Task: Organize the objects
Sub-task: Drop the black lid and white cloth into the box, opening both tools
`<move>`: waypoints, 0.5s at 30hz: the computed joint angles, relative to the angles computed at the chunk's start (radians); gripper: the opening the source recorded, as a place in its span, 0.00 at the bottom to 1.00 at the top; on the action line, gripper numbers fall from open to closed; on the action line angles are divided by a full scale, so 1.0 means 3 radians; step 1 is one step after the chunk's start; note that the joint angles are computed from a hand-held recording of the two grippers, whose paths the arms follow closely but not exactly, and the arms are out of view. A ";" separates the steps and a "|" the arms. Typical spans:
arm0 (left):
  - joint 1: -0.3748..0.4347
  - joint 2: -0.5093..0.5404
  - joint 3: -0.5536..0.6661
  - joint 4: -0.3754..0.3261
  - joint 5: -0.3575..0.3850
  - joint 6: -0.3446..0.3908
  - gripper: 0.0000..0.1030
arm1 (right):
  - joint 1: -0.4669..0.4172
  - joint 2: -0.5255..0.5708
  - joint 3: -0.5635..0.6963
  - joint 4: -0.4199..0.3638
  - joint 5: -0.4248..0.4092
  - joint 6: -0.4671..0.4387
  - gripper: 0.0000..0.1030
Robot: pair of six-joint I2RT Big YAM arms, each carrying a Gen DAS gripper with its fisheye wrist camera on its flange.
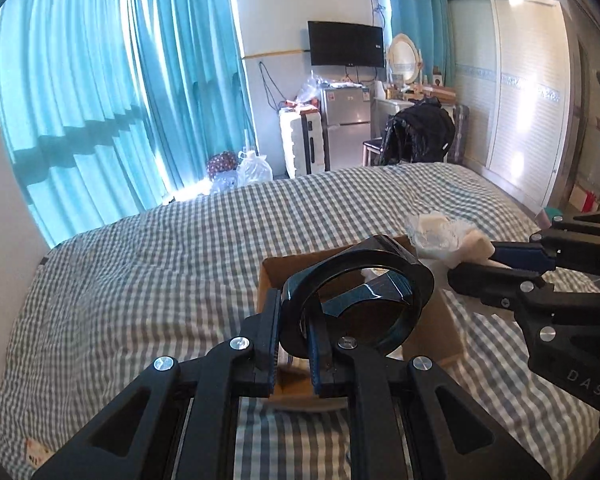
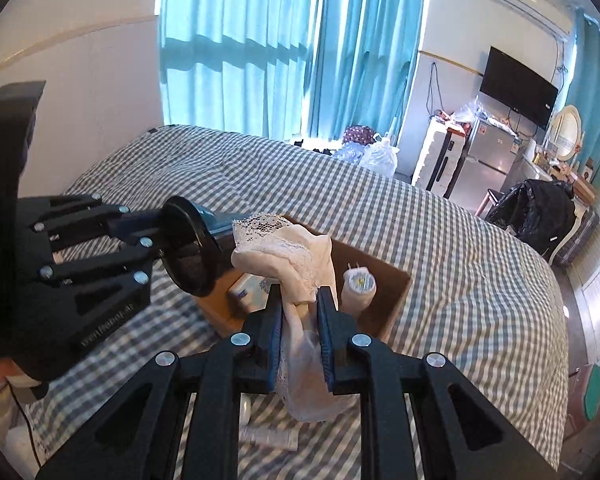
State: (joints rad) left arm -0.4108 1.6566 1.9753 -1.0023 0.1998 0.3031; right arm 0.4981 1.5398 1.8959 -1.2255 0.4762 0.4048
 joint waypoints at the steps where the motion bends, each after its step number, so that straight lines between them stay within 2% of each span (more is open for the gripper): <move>1: -0.0020 0.0086 0.0073 -0.0029 -0.0020 0.0008 0.11 | -0.0077 0.0038 0.0003 0.0043 -0.0086 -0.0012 0.15; 9: -0.0104 0.0676 0.0362 -0.0194 -0.0159 0.0158 0.11 | -0.0418 0.0219 -0.0268 0.0289 -0.0510 -0.0026 0.15; 15: -0.0109 0.0880 0.0373 -0.0233 -0.0164 0.0216 0.11 | -0.0588 0.0289 -0.0531 0.0462 -0.0789 -0.0008 0.15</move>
State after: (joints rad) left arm -0.4436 1.9204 2.0873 -1.0723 0.1507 0.3678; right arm 0.3216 1.6266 1.7365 -1.0869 0.2394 0.4025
